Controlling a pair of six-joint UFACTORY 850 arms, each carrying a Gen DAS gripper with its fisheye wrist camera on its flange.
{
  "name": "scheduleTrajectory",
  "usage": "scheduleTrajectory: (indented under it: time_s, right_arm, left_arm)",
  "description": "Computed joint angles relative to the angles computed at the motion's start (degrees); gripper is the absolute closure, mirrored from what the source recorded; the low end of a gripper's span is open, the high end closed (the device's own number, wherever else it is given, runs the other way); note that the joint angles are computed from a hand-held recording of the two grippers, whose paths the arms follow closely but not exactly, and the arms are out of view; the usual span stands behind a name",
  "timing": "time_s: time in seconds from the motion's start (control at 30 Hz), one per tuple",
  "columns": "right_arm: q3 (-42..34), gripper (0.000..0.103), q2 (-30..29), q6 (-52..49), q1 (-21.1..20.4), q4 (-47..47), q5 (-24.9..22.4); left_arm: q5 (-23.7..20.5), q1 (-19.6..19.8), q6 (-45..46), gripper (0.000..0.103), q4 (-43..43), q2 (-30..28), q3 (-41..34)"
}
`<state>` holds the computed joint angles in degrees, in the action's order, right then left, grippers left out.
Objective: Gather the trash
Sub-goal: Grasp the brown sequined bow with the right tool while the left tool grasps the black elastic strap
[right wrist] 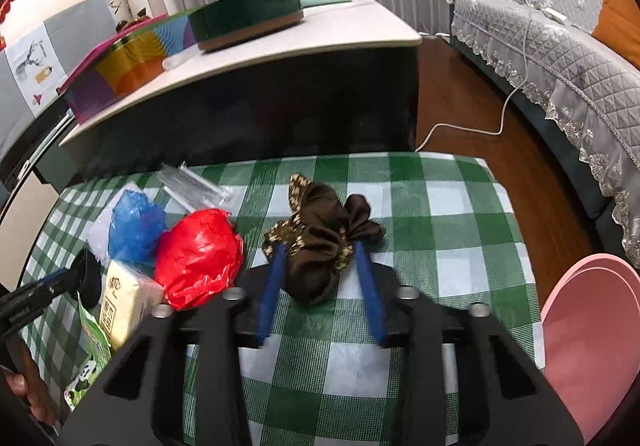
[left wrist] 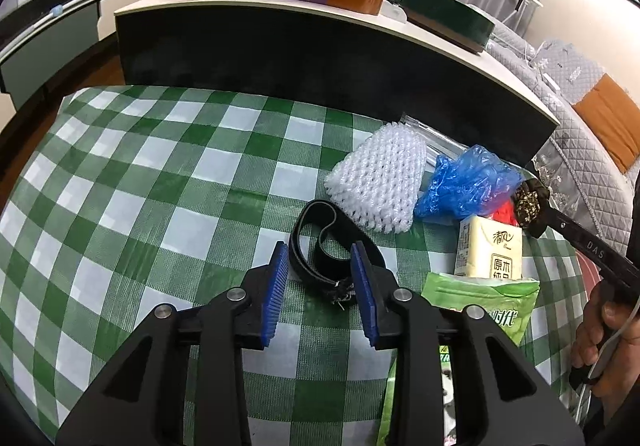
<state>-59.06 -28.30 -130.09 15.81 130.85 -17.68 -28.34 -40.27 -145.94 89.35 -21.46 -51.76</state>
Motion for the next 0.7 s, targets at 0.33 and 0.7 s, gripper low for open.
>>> scheduleTrajectory:
  time_s: [0.33,0.7]
  right_arm:
    - [2.1,0.097,2.1,-2.7,-0.6,0.7,0.2]
    - [7.2,0.100,8.4,-6.7,-1.4,3.6,-1.0]
  left_arm:
    - [1.5,0.1,6.4,0.091,-5.4,-0.2,-0.8]
    - [-3.0,-2.6,7.7,0.093,-5.3,2.6,-0.8]
